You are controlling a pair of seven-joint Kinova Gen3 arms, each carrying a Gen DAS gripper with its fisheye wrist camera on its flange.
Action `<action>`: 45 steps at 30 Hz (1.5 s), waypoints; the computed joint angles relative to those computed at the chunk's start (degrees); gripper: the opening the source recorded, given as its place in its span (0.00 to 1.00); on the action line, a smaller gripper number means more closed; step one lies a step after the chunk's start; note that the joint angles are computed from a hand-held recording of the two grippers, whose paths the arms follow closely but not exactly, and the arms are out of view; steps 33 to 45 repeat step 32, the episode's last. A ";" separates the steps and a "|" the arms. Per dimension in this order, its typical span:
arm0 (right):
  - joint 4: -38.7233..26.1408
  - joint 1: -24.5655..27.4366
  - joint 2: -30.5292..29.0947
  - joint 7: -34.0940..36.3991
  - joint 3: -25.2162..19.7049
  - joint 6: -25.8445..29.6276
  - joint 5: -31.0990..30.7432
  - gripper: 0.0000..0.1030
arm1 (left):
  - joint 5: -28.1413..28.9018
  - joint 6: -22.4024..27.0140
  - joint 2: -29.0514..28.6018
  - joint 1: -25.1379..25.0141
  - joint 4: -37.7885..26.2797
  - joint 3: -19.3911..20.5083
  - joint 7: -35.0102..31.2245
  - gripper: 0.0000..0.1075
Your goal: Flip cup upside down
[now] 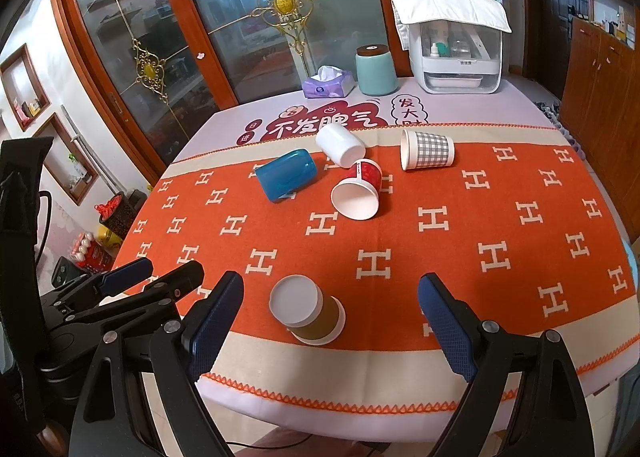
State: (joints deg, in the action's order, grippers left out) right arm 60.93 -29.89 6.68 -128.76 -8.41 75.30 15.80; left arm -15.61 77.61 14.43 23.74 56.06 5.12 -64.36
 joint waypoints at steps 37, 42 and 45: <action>-0.73 0.33 0.27 0.60 0.27 0.39 -0.63 0.87 | 0.53 -0.04 -0.47 -0.83 0.64 -0.14 -0.87 0.55; -0.73 0.33 0.27 0.60 0.27 0.39 -0.63 0.87 | 0.53 -0.04 -0.47 -0.83 0.64 -0.14 -0.87 0.55; -0.73 0.33 0.27 0.60 0.27 0.39 -0.63 0.87 | 0.53 -0.04 -0.47 -0.83 0.64 -0.14 -0.87 0.55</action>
